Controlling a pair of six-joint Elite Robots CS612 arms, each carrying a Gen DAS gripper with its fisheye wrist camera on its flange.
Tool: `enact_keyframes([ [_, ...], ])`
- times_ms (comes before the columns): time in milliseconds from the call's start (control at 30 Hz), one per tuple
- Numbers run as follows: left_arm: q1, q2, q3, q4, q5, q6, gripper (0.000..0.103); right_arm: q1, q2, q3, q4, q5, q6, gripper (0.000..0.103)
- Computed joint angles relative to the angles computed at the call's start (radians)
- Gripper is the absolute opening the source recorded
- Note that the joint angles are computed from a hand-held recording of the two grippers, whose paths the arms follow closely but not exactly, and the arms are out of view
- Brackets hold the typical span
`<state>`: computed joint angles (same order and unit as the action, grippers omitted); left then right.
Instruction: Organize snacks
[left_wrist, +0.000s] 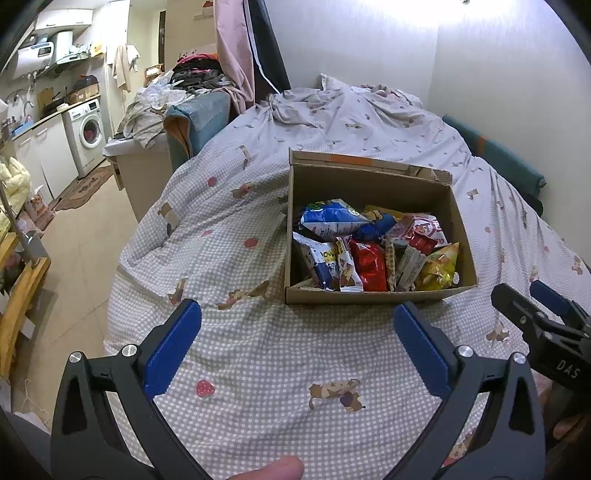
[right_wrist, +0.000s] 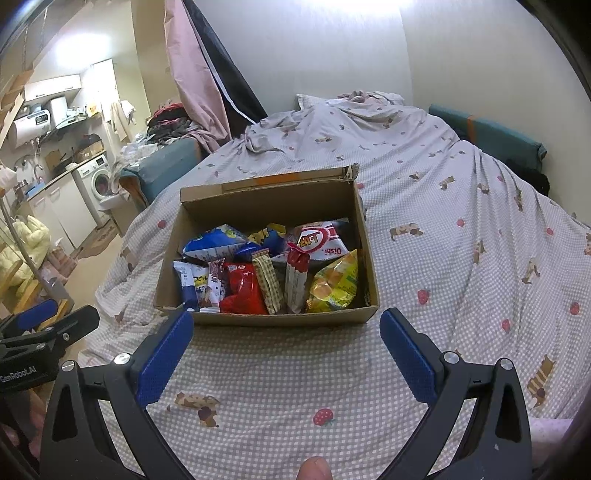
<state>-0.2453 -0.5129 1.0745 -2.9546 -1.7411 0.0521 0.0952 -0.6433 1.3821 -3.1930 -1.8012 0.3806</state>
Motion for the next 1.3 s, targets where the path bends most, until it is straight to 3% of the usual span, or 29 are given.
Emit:
enact_keyframes([
  [1300, 0.002, 0.001, -0.001, 0.006, 0.009, -0.012, 0.103, -0.001, -0.005, 0.011, -0.025, -0.02, 0.002, 0.103],
])
